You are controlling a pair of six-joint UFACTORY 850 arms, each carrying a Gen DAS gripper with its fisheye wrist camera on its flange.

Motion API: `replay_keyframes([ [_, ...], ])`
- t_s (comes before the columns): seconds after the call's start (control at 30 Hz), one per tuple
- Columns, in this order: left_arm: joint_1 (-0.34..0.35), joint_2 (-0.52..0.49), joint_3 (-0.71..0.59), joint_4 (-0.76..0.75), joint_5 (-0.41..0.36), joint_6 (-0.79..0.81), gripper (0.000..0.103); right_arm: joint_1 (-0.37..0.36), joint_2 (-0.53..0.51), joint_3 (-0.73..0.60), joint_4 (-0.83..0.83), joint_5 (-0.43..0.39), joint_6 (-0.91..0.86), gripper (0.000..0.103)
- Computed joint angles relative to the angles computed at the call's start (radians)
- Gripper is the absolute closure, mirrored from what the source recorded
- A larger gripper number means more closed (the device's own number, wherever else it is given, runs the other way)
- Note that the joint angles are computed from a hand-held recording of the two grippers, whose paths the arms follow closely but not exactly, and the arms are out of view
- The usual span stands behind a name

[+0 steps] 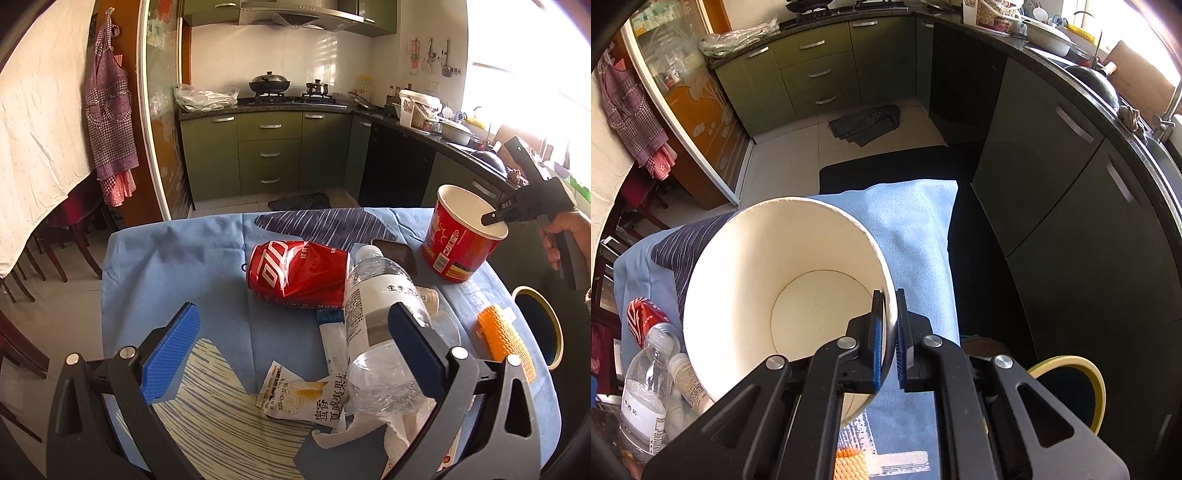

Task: Collect trash
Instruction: 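Carry the red bucket over the yellow-rimmed bin and open the right tool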

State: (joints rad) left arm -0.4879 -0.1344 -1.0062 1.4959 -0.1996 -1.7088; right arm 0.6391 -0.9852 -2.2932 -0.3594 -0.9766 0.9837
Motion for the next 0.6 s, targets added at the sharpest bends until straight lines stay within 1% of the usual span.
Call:
replay_keyframes([
  [0.1,-0.003,-0.001,0.003,0.037,-0.005,-0.035,0.006,0.003,0.026,0.04,-0.008,0.03,0.017,0.097],
  [0.17,-0.005,-0.002,0.006,0.097,-0.011,-0.093,0.006,0.006,0.069,0.104,-0.025,0.073,0.043,0.098],
  [0.23,-0.005,-0.003,0.008,0.126,-0.013,-0.118,0.006,0.014,0.128,0.182,-0.053,0.112,0.078,0.098],
  [0.33,-0.003,0.003,0.016,0.177,-0.004,-0.167,0.006,0.026,0.266,0.368,-0.115,0.196,0.164,0.098],
  [0.4,-0.001,0.006,0.02,0.192,0.002,-0.183,0.006,0.036,0.378,0.515,-0.187,0.24,0.261,0.098],
  [0.47,-0.001,0.008,0.022,0.187,0.009,-0.179,0.006,0.045,0.488,0.66,-0.266,0.26,0.382,0.098],
  [0.6,-0.001,0.018,0.028,0.207,0.021,-0.196,0.006,0.05,0.674,0.916,-0.356,0.265,0.598,0.098],
])
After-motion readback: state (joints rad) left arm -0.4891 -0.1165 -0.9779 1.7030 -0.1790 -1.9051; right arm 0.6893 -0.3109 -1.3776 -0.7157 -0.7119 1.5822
